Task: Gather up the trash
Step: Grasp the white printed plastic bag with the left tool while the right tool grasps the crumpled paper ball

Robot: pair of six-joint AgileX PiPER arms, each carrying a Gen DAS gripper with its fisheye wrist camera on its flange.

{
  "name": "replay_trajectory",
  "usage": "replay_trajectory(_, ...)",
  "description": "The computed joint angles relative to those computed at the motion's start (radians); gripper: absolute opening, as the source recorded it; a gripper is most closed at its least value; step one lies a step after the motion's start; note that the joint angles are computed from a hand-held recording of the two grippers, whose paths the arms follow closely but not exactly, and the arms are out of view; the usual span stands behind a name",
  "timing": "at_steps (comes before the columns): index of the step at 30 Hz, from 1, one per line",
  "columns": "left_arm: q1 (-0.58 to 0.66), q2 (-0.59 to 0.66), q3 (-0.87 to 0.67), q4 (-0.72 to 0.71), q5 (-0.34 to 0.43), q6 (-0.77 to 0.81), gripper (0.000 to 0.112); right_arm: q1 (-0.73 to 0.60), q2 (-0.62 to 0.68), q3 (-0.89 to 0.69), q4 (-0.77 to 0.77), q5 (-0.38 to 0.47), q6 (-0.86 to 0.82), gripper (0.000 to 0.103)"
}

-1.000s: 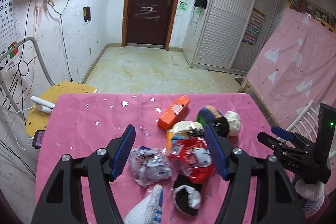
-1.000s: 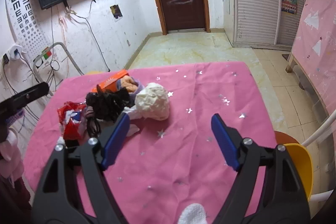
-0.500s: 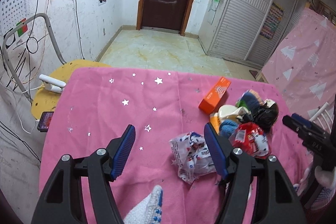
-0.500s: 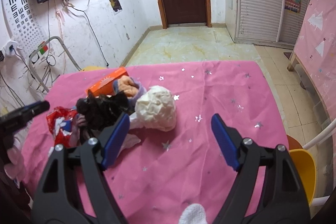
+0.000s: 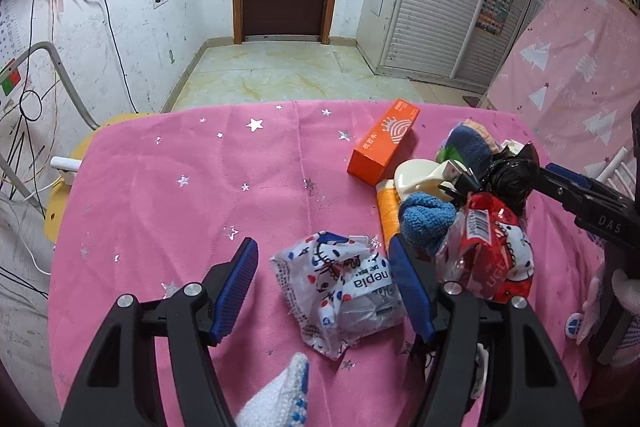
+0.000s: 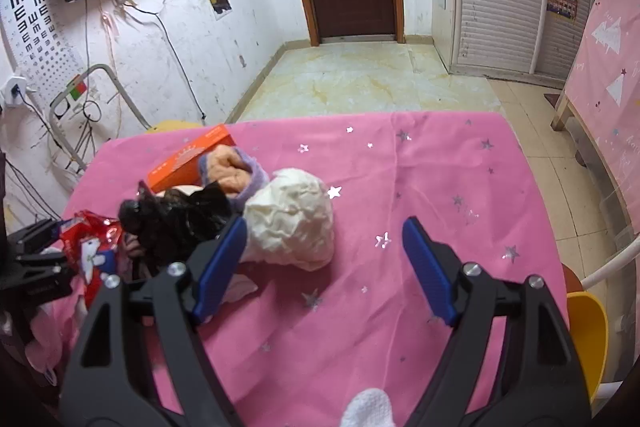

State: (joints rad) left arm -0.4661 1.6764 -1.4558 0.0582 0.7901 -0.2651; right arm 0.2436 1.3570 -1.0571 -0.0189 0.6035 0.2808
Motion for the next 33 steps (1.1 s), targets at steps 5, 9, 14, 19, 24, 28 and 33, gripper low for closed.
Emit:
replay_trajectory(5,-0.02,0.005,0.017,0.005,-0.011,0.007,0.043,-0.013,0.017,-0.009,0.033,-0.005,-0.042,0.077)
replay_trajectory(9,-0.068,0.005,0.019,0.108,-0.004,-0.064,0.022,-0.007,0.039,-0.023,0.037,-0.01,-0.046,0.077)
replay_trajectory(14,-0.094,-0.021,0.033,0.183,0.014,-0.154,0.019,-0.003,0.063,-0.035,0.073,-0.012,-0.077,0.077)
replay_trajectory(19,-0.048,-0.072,0.067,0.171,0.021,-0.174,0.019,-0.005,0.088,-0.057,0.11,-0.005,-0.117,0.077)
replay_trajectory(24,-0.001,-0.117,0.094,0.174,0.031,-0.182,0.019,-0.023,0.108,-0.063,0.166,-0.006,-0.164,0.054)
replay_trajectory(28,0.002,-0.156,0.114,0.197,0.041,-0.213,0.02,0.005,0.086,-0.045,0.091,-0.023,-0.096,0.054)
replay_trajectory(33,-0.007,-0.2,0.107,0.224,0.062,-0.232,0.02,0.008,0.032,-0.025,0.036,-0.02,-0.055,0.054)
